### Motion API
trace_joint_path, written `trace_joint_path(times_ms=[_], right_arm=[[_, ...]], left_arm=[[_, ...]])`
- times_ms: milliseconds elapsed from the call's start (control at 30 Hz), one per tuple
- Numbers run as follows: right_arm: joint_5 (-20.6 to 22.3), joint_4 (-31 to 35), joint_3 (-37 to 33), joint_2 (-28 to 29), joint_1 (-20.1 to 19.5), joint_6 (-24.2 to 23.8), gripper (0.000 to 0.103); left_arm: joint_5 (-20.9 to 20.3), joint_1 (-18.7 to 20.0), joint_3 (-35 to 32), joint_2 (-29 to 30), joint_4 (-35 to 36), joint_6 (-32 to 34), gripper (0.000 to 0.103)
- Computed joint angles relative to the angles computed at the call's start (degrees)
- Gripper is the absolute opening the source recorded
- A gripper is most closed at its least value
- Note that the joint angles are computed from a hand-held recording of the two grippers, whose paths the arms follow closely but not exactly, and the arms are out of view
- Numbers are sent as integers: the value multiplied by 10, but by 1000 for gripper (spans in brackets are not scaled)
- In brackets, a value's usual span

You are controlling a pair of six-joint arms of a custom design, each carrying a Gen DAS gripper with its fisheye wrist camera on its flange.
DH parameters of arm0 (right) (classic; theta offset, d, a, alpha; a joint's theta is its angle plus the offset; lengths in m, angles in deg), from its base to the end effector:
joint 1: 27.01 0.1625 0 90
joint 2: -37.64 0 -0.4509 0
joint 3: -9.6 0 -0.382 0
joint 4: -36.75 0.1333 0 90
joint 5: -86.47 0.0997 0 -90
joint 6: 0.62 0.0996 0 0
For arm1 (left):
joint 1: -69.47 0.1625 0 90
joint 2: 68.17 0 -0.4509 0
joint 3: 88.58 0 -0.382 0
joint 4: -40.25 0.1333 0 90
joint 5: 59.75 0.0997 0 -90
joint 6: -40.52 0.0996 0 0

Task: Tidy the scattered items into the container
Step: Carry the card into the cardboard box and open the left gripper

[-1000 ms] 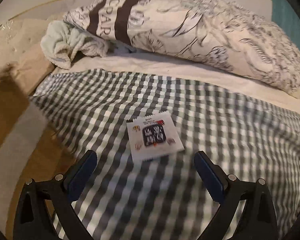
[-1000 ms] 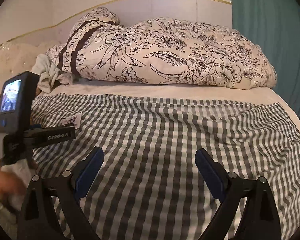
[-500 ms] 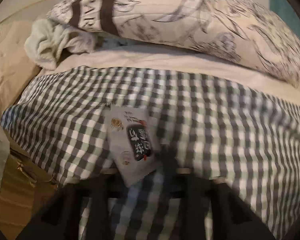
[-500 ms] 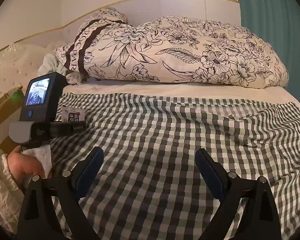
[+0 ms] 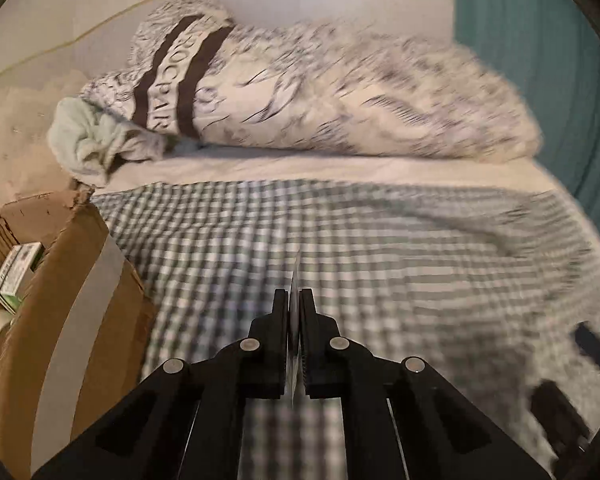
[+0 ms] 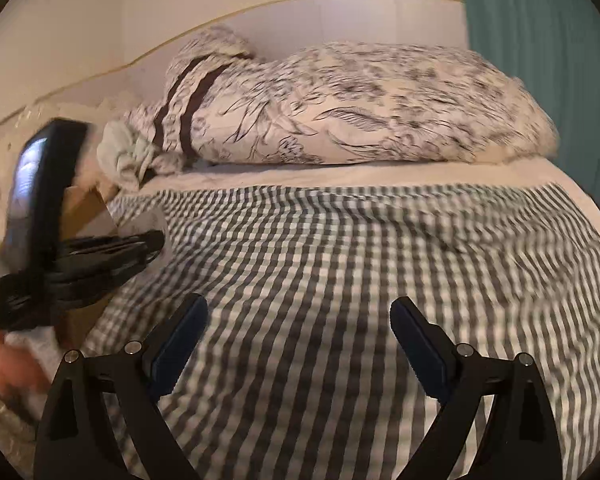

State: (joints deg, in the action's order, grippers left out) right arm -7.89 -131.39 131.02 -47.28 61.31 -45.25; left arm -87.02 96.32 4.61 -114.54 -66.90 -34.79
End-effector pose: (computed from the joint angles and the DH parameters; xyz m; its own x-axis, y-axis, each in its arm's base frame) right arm 0.1114 -0.4910 0.3764 -0.7236 -0.4681 0.5072 -0.6836 0.5876 -0.4329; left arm -0.4677 -0.4854 0.1213 -0.7028 -0.2256 -0.6747 0.3761 0.6872 -0.6215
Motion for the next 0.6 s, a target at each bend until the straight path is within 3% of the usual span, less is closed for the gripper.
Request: trace_joint_path(times_ms=[67, 400, 600], right_arm=[[13, 22, 11, -32, -5, 20, 93], [22, 75, 59, -128, -30, 34, 93], [16, 79, 76, -156, -6, 40, 93]], left_arm=[[-10, -15, 10, -14, -20, 12, 6], [-9, -82, 13, -69, 104, -75, 6], [-5, -109, 15, -109, 204, -148, 6]])
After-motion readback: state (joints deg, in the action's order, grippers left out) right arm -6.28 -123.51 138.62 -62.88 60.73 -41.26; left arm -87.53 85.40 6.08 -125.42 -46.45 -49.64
